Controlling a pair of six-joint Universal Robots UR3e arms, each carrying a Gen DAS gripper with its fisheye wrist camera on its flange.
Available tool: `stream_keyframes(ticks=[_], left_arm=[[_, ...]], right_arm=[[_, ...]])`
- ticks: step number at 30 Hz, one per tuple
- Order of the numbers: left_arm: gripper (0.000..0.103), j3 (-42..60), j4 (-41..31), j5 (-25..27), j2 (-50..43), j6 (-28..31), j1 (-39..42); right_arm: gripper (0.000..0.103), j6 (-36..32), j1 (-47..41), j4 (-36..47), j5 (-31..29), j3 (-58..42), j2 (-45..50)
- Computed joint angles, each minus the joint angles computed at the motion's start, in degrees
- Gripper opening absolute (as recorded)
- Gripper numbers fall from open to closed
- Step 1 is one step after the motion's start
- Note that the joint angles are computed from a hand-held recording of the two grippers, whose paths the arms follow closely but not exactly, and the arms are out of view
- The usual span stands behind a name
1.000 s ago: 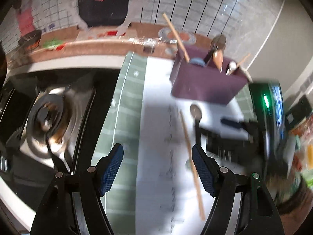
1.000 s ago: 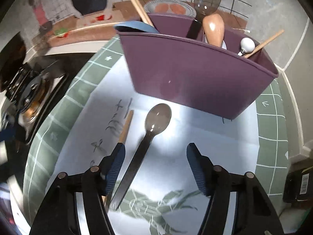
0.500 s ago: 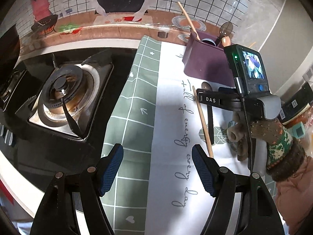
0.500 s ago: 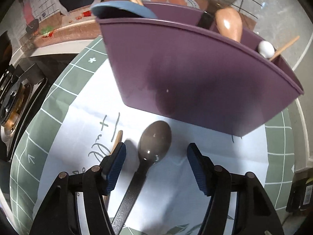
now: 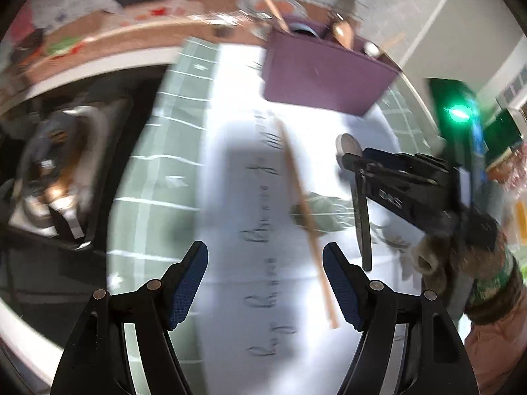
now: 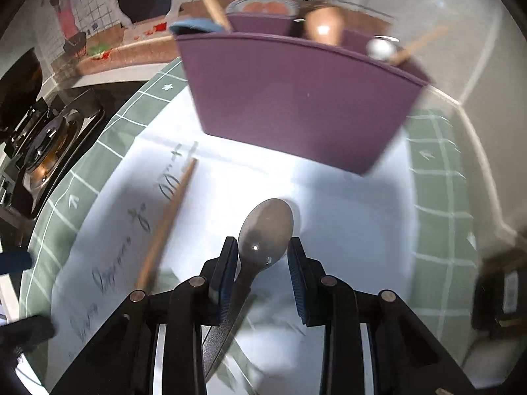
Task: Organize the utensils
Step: 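Grasp the grey-bowled spoon handle with the right gripper while the left grasps the chopstick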
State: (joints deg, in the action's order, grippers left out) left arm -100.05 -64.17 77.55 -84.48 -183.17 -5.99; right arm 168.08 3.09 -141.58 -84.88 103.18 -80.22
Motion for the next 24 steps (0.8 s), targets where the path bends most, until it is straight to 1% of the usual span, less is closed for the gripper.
stream_keyframes(ticks=[1, 2, 3, 4, 6, 9, 11, 14, 15, 17, 18, 22, 23, 24], left_arm=[[0.07, 2.18, -0.52, -0.47, -2.51, 0.08, -0.77], [0.066, 5.32, -1.31, -0.6, -6.0, 0.18, -1.89], [0.061, 8.1, -2.32, 0.69, -8.58, -0.41, -3.21], [0.06, 11.96, -4.2, 2.19, -11.82, -0.8, -4.56], [0.058, 18.0, -7.5, 2.51, -16.63, 0.13, -5.88], [0.058, 27.8, -13.0, 4.98, -23.75, 0.05, -7.6], [0.057, 34.03, -16.1, 6.25, -28.36, -0.44, -8.34], [0.05, 41.86, -20.94, 6.31, -34.24, -0.36, -8.36], [0.046, 43.7, -22.34, 6.06, -35.61, -0.71, -8.41], [0.042, 47.97, -26.27, 4.4, -38.75, -0.93, -8.18], [0.039, 48.24, -25.72, 4.76, -38.9, -1.08, -8.46], [0.034, 52.15, -28.12, 4.41, -41.19, -0.84, -8.94], [0.031, 52.09, -27.92, 4.68, -41.19, -0.76, -9.14], [0.024, 51.41, -27.37, 5.01, -40.83, -0.68, -9.31]], right_arm=[[0.028, -1.23, -1.87, 0.42, 0.66, 2.08, -2.62], [0.028, -1.75, -3.06, 0.55, 0.81, 4.01, -4.89], [0.028, -2.4, -4.25, 1.02, 1.12, 5.05, -6.34], [0.028, -3.18, -5.53, 1.81, 1.67, 6.46, -8.39], [0.028, -5.17, -7.73, 2.84, 2.58, 9.74, -12.73], [0.028, -6.2, -8.98, 2.51, 2.62, 13.08, -16.51], [0.028, -7.0, -11.38, 3.59, 4.11, 15.46, -19.95], [0.028, -8.3, -15.13, 5.67, 6.69, 17.82, -24.28], [0.028, -8.22, -15.56, 5.56, 7.02, 18.33, -24.95], [0.028, -8.6, -17.13, 6.18, 8.18, 19.35, -26.8], [0.028, -8.5, -17.34, 6.18, 8.39, 19.6, -27.11], [0.028, -9.58, -19.64, 7.01, 9.46, 20.63, -29.03], [0.028, -9.61, -19.93, 7.05, 9.52, 20.77, -29.2], [0.029, -9.66, -20.27, 7.28, 9.67, 20.79, -29.32]])
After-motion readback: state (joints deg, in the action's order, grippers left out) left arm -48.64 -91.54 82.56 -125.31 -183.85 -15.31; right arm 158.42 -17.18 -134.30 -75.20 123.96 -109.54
